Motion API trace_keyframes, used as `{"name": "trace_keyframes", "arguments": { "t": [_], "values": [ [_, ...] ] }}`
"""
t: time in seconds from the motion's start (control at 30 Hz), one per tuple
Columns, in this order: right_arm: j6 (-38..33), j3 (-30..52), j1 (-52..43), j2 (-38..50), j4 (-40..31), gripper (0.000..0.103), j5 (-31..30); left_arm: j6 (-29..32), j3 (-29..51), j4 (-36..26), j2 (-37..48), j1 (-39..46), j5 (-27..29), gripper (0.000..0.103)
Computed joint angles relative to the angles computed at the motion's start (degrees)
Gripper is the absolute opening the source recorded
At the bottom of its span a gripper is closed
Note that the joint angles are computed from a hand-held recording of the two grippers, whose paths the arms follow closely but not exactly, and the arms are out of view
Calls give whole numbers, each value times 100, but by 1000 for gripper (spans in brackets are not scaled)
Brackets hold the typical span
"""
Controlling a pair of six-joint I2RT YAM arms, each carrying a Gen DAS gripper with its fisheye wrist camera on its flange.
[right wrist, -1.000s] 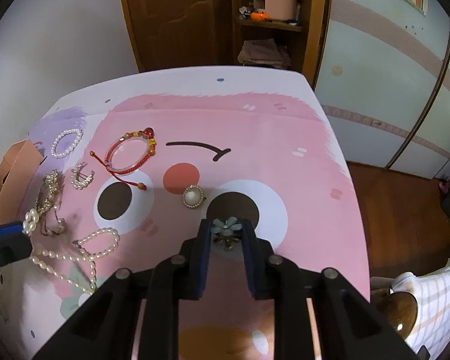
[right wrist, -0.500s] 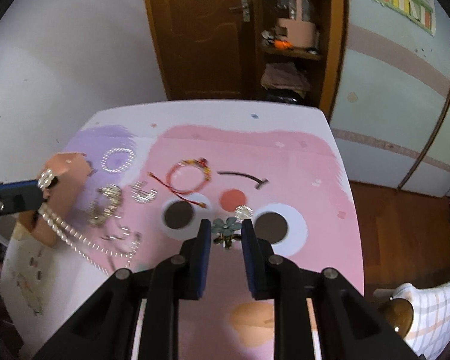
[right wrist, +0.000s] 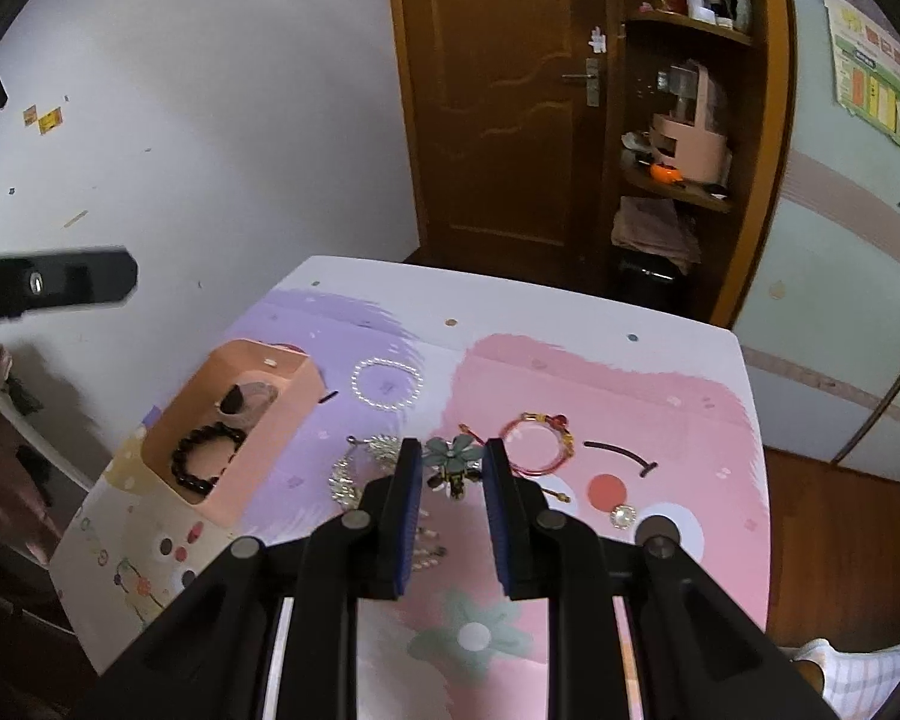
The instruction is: Organize jewelry
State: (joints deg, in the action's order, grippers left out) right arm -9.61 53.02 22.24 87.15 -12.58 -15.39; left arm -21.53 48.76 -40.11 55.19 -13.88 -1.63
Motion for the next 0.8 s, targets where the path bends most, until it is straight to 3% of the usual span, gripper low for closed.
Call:
{"name": "trace_keyframes", "arguments": {
  "t": [0.1, 0.2, 0.3, 0.37, 0.47, 0.8],
  "values": [
    [-17, 37, 59, 38, -32, 20, 110, -17, -306, 200, 38, 40, 166, 8],
    [-34, 12, 51, 73, -34, 20, 180, -87, -621, 575, 217, 3, 259, 16],
    [-22, -15, -10, 160, 6, 20, 204, -190, -930, 994, 397, -39, 341, 32],
    [-15, -47, -62, 262, 80, 20, 214, -229, -1114, 1304, 569, -53, 402, 54],
    [-23, -112, -126, 378, 179, 20, 206, -330, -1505, 1960, 850, -192, 302, 68],
    [-39, -325, -274, 677, 446, 20, 168, -855, -2081, 4095, 3127, -525, 273, 69]
  ]
}}
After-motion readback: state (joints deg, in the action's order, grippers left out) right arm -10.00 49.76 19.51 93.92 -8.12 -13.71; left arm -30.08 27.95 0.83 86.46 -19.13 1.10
